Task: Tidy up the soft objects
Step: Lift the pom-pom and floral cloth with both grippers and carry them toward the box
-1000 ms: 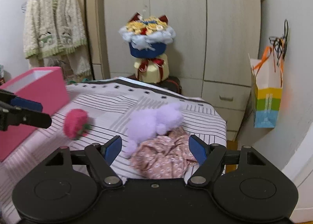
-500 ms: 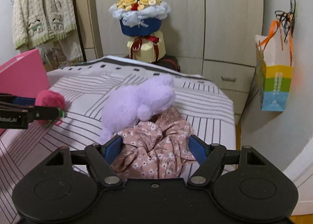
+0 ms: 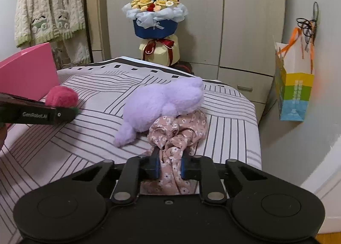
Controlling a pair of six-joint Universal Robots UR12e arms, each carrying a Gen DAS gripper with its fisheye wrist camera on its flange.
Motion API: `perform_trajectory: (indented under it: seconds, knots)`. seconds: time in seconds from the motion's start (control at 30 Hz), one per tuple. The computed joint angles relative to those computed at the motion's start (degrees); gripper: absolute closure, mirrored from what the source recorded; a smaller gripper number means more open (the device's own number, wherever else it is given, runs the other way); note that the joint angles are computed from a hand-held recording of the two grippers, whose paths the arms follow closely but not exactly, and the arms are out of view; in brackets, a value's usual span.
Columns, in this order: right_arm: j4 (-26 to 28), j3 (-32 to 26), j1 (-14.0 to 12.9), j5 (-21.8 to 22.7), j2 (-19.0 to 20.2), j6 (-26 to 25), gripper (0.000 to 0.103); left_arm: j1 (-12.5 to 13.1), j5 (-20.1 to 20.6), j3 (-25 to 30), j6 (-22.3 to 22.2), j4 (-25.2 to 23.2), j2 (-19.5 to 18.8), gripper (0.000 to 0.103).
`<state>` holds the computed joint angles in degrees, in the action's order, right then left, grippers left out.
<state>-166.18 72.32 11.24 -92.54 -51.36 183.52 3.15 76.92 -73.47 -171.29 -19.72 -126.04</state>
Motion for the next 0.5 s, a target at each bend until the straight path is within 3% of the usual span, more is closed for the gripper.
perform_trajectory:
  seconds: [0.17,0.5]
  knots:
    - [-1.0,2.3,0.5,0.2,-1.6,4.2,0.084,0.5,-1.8,-1.7,0.2,0.4,1.3,0.074]
    - [-5.1,5.6,2.0,-0.7,-4.4,2.7,0.084,2.3,-9.5,-6.1,1.5,-0.5,5.0,0.074]
